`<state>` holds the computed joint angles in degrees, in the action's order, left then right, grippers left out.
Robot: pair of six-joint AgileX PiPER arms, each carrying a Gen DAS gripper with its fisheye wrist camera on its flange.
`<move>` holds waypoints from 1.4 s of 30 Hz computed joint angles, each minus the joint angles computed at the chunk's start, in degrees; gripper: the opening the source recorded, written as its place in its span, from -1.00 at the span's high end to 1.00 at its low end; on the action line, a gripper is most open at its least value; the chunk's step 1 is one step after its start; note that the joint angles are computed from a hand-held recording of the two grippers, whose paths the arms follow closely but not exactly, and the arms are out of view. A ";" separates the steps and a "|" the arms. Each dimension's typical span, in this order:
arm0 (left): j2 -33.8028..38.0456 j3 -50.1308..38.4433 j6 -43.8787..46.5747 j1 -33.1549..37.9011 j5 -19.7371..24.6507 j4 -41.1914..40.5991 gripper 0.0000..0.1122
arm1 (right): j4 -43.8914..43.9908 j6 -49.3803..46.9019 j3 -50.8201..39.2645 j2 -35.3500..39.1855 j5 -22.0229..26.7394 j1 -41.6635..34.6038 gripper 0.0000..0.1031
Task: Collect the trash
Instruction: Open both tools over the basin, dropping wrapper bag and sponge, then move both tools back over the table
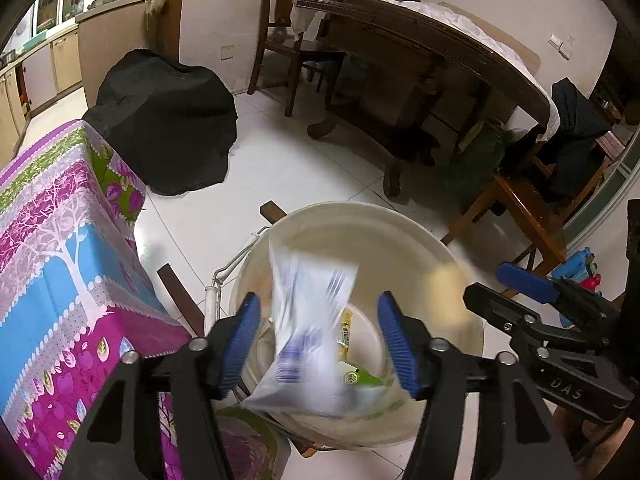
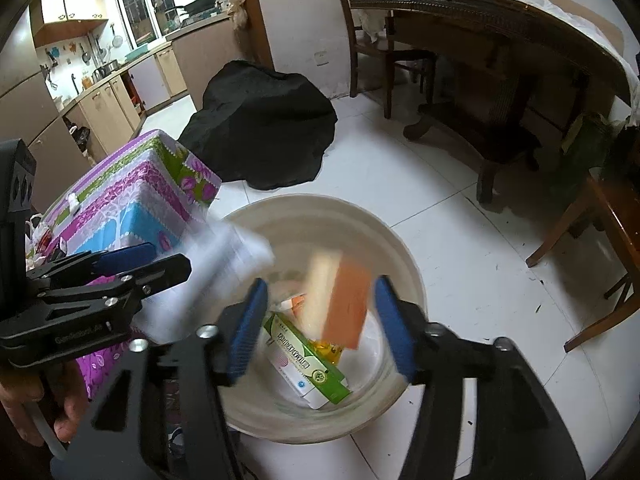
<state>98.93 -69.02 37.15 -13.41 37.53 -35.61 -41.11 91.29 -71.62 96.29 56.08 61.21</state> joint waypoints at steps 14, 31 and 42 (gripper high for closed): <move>-1.24 1.26 0.40 0.06 -0.64 0.38 -0.13 | -0.78 1.90 1.40 -1.09 -0.24 0.40 -0.09; -12.33 11.96 16.11 14.13 2.90 -6.58 -0.13 | -17.95 13.85 -10.73 5.43 12.61 16.19 -0.24; -14.24 11.00 33.44 43.36 18.21 -13.42 -0.13 | -18.14 6.13 -27.82 15.29 9.03 17.84 -0.33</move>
